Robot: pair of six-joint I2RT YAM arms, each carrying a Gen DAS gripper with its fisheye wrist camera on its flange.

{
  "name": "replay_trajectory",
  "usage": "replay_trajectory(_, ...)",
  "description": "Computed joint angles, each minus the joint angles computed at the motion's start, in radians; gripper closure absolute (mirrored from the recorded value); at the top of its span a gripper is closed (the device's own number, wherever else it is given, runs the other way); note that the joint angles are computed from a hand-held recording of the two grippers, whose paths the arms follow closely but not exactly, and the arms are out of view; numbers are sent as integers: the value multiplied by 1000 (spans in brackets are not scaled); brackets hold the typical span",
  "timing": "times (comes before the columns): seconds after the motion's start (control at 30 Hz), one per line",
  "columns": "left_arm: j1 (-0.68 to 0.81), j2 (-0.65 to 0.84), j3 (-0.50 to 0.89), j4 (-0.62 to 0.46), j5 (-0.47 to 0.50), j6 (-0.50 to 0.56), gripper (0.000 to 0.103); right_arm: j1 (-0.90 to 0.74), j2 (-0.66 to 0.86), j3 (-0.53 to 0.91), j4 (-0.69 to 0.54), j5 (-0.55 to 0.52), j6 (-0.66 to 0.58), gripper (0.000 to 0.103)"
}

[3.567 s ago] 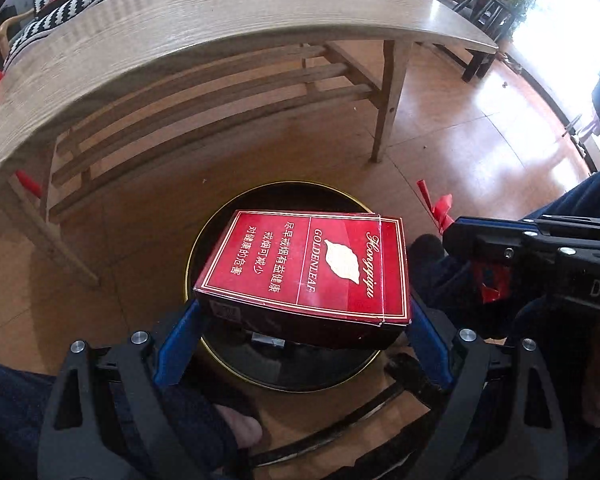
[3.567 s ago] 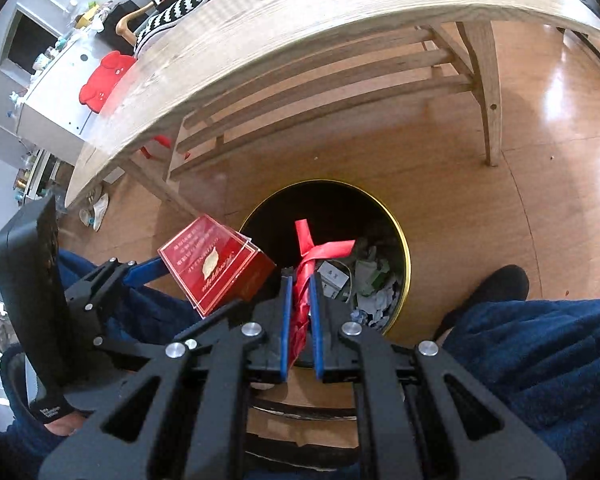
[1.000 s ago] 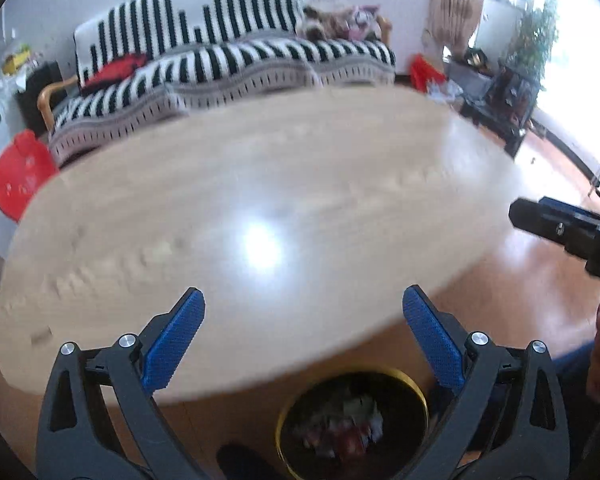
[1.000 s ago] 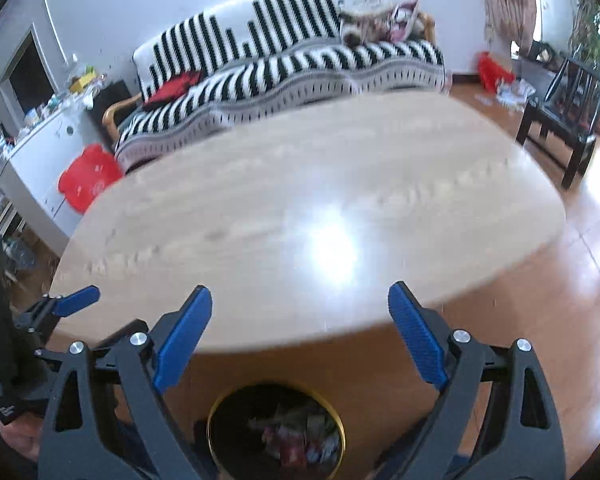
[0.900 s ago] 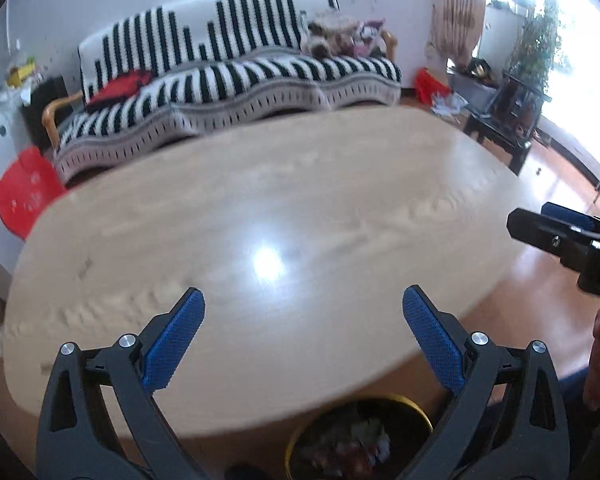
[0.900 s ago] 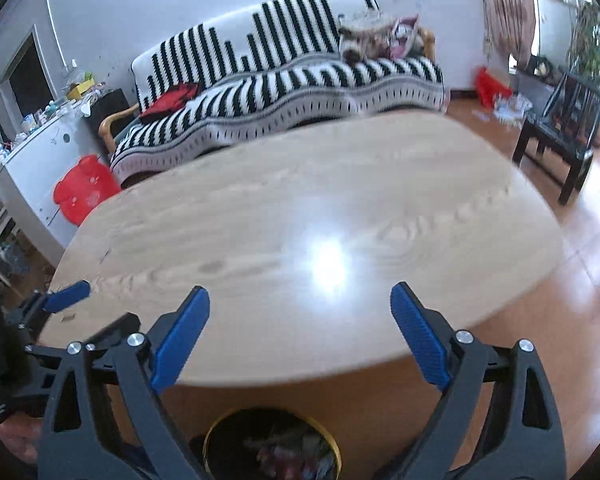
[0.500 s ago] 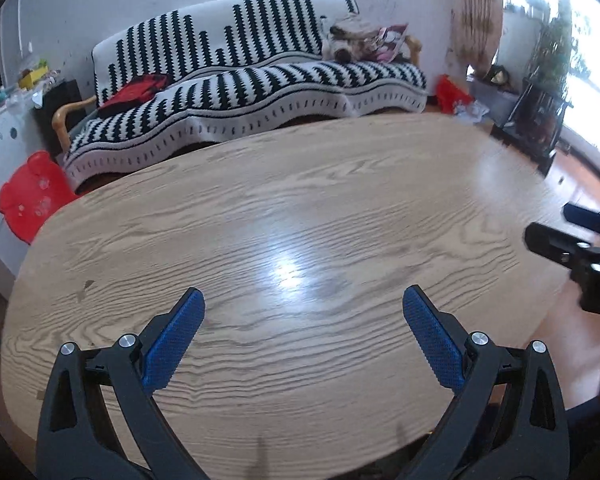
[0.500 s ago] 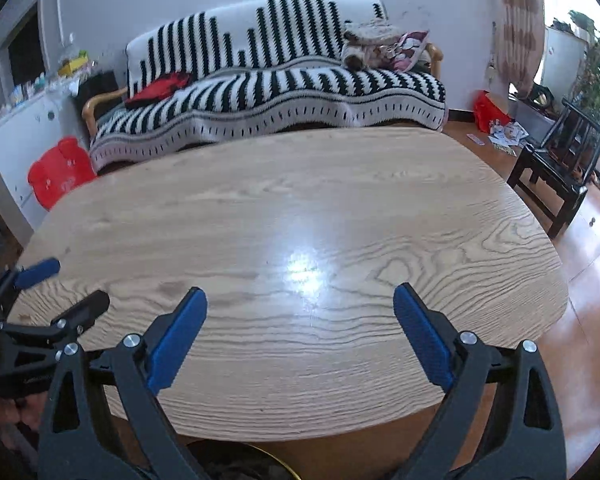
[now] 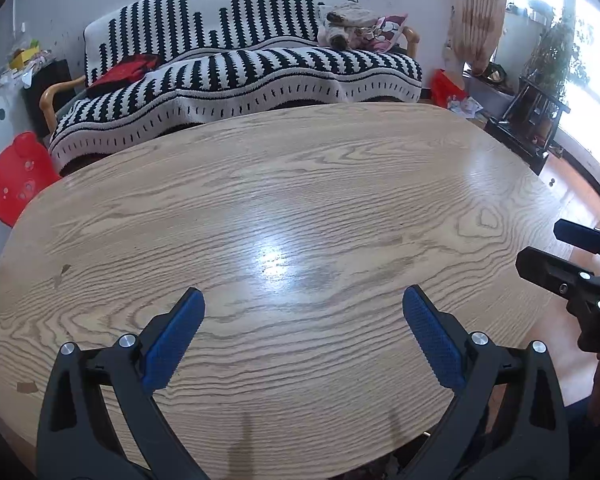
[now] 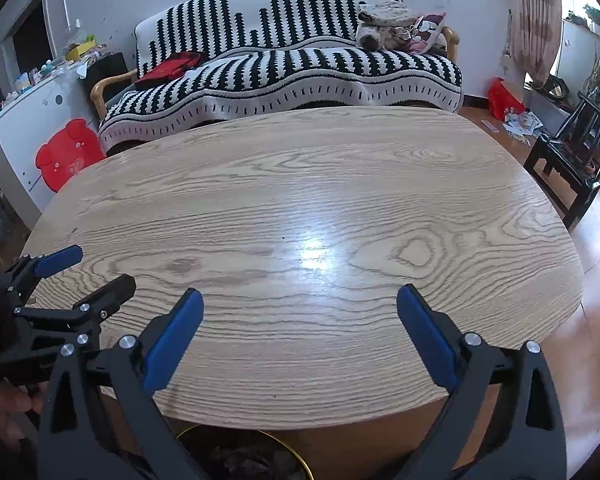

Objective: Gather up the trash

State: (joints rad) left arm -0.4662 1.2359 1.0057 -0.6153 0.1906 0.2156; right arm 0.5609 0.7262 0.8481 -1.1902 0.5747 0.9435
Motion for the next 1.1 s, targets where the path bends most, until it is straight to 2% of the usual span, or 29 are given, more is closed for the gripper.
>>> replay_trajectory(1.1,0,-4,-2,2,-13,-10,7,7,1,8,-12,9,28,9)
